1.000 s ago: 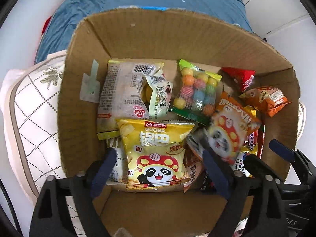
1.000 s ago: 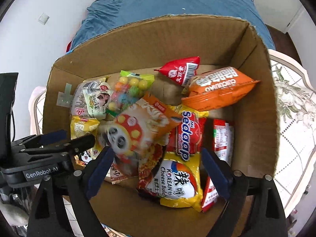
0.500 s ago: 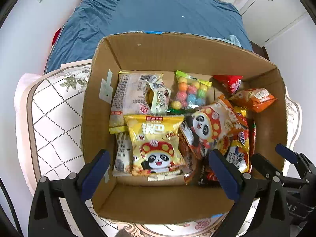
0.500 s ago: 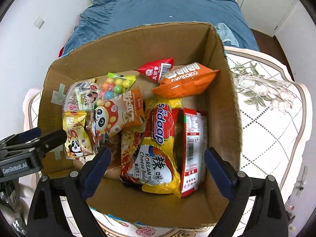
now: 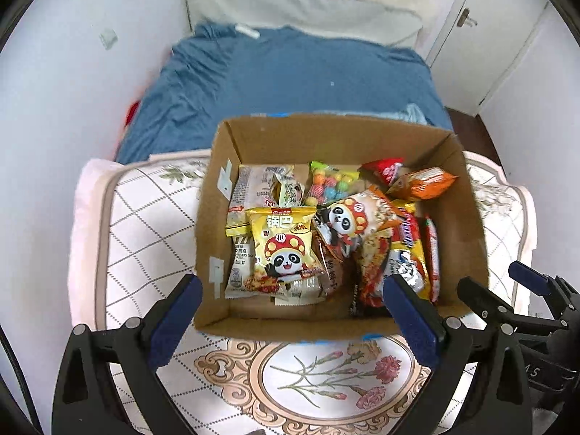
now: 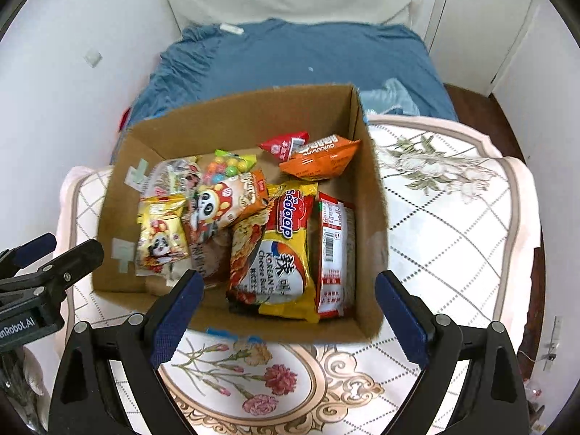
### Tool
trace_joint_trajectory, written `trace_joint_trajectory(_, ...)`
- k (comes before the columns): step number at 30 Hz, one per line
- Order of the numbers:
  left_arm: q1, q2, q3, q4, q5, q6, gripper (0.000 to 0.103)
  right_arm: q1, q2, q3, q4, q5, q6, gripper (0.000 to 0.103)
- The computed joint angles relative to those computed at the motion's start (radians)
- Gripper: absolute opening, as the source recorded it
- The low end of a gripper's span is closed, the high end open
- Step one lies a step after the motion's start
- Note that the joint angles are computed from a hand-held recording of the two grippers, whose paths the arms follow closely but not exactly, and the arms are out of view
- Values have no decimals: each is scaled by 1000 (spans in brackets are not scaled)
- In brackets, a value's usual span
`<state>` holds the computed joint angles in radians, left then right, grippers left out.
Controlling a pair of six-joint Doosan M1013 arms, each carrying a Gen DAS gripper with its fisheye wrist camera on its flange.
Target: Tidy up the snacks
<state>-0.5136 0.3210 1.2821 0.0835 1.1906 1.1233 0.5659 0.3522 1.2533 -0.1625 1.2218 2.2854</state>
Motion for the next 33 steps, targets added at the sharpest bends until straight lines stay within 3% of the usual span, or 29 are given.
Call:
trace_joint_trajectory(14, -102, -199, 158, 161, -96, -156, 102, 118, -183, 127, -148, -76, 157, 97)
trace_joint_trajectory(23, -178, -310, 225, 282, -117, -277, 102, 222, -279, 175, -294, -62, 262, 97)
trace_joint_trajectory(33, -264, -398, 264, 427, -99, -382, 102, 320, -333, 182, -419, -28, 342, 98)
